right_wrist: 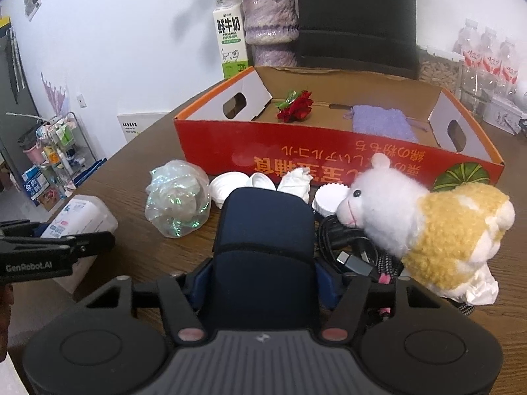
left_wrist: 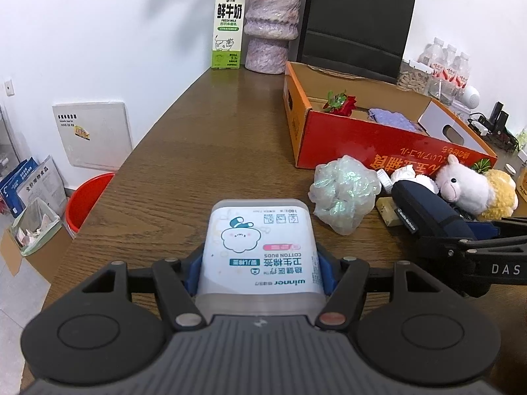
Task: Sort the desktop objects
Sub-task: 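Lower the container with the left tool into the box while the right tool places the navy case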
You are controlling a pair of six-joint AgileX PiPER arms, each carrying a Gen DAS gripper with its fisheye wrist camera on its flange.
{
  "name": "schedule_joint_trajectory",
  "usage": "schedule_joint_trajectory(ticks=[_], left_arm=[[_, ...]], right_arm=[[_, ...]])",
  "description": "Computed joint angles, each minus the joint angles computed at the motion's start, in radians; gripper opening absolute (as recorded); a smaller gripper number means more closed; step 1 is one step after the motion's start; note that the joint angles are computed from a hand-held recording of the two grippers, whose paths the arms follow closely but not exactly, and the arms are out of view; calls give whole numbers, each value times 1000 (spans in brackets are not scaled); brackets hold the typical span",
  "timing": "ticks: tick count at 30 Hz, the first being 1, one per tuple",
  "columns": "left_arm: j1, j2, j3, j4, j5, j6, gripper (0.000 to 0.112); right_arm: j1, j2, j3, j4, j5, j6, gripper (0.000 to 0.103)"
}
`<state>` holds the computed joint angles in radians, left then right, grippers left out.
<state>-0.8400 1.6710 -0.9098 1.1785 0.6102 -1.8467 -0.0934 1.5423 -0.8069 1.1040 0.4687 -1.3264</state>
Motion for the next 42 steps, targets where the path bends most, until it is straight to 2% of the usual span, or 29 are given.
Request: schedule_joint_trajectory(ticks=[9, 19, 23, 25, 26, 27, 28, 30, 33, 37, 39, 42], left_arm=[[-31, -5, -31, -2, 37, 7, 66], [-44, 10, -146, 4, 94, 96, 66], [-10, 28, -220, -14, 61, 170, 65], [8, 47, -270, -32, 52, 221, 57], [15, 57, -293, -34, 52, 240, 37], [22, 71, -327, -46, 56, 270, 33], [30, 81, -348, -46, 48, 282, 33], [50, 119, -412, -63, 37, 330, 21], [85, 169, -480, -169, 30, 412, 21], [83, 154, -430, -191, 45, 392, 27], [65, 128, -386, -189, 78, 359, 57], [14, 79, -313, -139, 142, 298, 80]], right_arm=[[-64, -63, 34, 103, 63, -143, 61], [-123, -86, -19, 97, 131, -169, 61], [-145, -65, -82, 88, 158, -160, 61], [-151, -52, -119, 85, 157, -157, 61], [-153, -43, -140, 83, 152, -155, 61], [-155, -33, -164, 79, 148, -152, 61], [-156, -23, -186, 75, 144, -145, 61], [-157, 6, -236, 66, 135, -129, 61], [-161, 29, -273, 59, 135, -121, 61], [-186, 35, -255, 74, 177, -154, 61], [-198, 36, -237, 68, 204, -158, 61], [-215, 24, -197, 71, 240, -178, 61]])
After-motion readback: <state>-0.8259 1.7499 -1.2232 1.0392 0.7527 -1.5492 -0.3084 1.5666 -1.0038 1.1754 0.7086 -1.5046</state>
